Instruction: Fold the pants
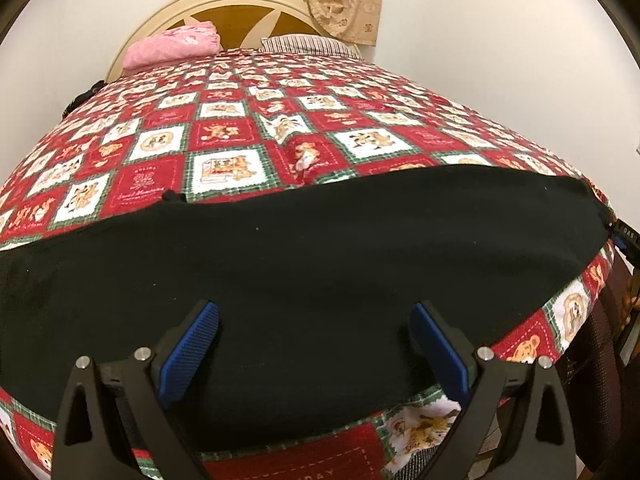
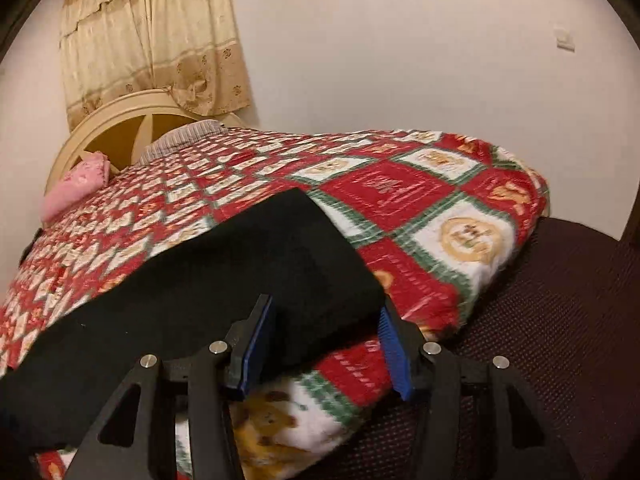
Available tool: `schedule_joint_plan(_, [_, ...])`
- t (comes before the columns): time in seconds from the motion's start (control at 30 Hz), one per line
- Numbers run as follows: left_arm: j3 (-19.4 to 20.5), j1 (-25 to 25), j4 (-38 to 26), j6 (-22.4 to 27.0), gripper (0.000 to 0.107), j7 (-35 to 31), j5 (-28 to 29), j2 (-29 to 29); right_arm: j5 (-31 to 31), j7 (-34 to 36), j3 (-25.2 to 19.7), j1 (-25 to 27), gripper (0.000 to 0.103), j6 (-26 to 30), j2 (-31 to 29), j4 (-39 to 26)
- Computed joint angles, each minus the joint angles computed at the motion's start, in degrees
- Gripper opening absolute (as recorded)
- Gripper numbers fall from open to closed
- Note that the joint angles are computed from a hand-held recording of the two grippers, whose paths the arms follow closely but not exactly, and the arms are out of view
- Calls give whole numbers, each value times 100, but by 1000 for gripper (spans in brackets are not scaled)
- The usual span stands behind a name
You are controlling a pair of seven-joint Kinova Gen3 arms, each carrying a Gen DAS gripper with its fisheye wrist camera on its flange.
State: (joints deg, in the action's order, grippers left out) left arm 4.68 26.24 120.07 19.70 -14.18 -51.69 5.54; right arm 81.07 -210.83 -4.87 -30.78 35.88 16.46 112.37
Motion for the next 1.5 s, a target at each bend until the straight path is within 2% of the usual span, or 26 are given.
schedule_joint_plan(0.1, [-85, 93, 18, 43, 99, 102, -133, -14, 19, 115, 52, -50, 30, -84, 18, -32])
schedule_joint_plan(0.17, [-479, 438, 16, 31, 99, 94, -103, -18, 10, 4, 0, 182, 17, -458, -48, -38])
schedule_joint_plan(0.2, [-744, 657, 33, -9, 99, 81, -73, -35, -131, 69, -50, 304, 14, -578, -65, -85])
schedule_joint_plan(0.27, [-1275, 1092, 77, -65, 99, 162, -115, -98, -282, 315, -49, 228, 12, -539, -88, -177])
schedule_joint_plan(0.3, [-1541, 1327, 106, -68, 99, 280, -213, -131, -217, 373, 22, 32, 12, -496, -148, -206])
schedule_joint_plan(0.37, [-1888, 1617, 182, -1, 99, 653, -521, -235, -111, 560, -58, -204, 12, -335, -245, -296])
schedule_joint_plan(0.47, [-1851, 1431, 272, 21, 99, 887, -679, -369, -28, 1259, -326, -571, 12, -90, -244, -661])
schedule_joint_plan(0.57, [-1733, 1183, 385, 24, 99, 1277, -980, -471, 201, 1958, -540, -917, 12, -200, -13, -1058])
schedule_joint_plan(0.67, [-1214, 534, 506, 2, 99, 1445, -1078, -565, 182, 2657, -680, -1171, 11, -541, 463, -1496])
schedule_joint_plan(0.73, [-760, 3, 576, -29, 99, 1484, -1075, -600, 45, 3123, -966, -1208, 11, -560, 923, -1841])
schedule_joint_plan(0.8, [-337, -527, 662, -110, 99, 1453, -1047, -647, -231, 3589, -987, -1368, 12, -559, 1251, -2080])
schedule_joint_plan(0.83, [-111, -793, 692, -122, 99, 1443, -1044, -659, -398, 3822, -889, -1526, 12, -674, 1405, -2188])
schedule_joint_plan(0.9, [251, -1237, 747, -154, 99, 1461, -1056, -665, -836, 4288, -419, -1932, 12, -970, 1520, -2257])
schedule_joint_plan(1.0, [303, -1503, 792, -358, 99, 1236, -779, -643, -1238, 4703, 372, -2699, 17, -876, 1680, -2384])
schedule_joint_plan(1.07, [310, -1588, 796, -455, 99, 1054, -583, -624, -1678, 5169, 766, -3015, 19, -846, 1741, -2490])
schedule_joint_plan(1.13, [591, -1881, 814, -500, 99, 1046, -589, -616, -2116, 5635, 748, -2932, 21, -909, 1632, -2457])
schedule_joint_plan(1.23, [1361, -2635, 858, -573, 99, 1048, -660, -633, -2815, 6072, 826, -2708, 27, -1506, 1326, -2166])
schedule_joint_plan(1.3, [1868, -3150, 856, -683, 99, 680, -396, -636, -3281, 6157, 549, -2255, 33, -1972, 1106, -1928])
schedule_joint_plan(1.37, [2168, -3424, 831, -818, 99, 213, -107, -626, -3683, 6045, 556, -2041, 34, -2438, 905, -1689])
schedule_joint_plan(1.43, [2284, -3487, 773, -902, 99, -253, 201, -597, -3775, 5662, 984, -2160, 34, -2883, 701, -1412])
schedule_joint_plan(1.5, [2714, -3812, 692, -1078, 99, -719, 466, -498, -3735, 5376, 1515, -2428, 34, -3097, 591, -1290])
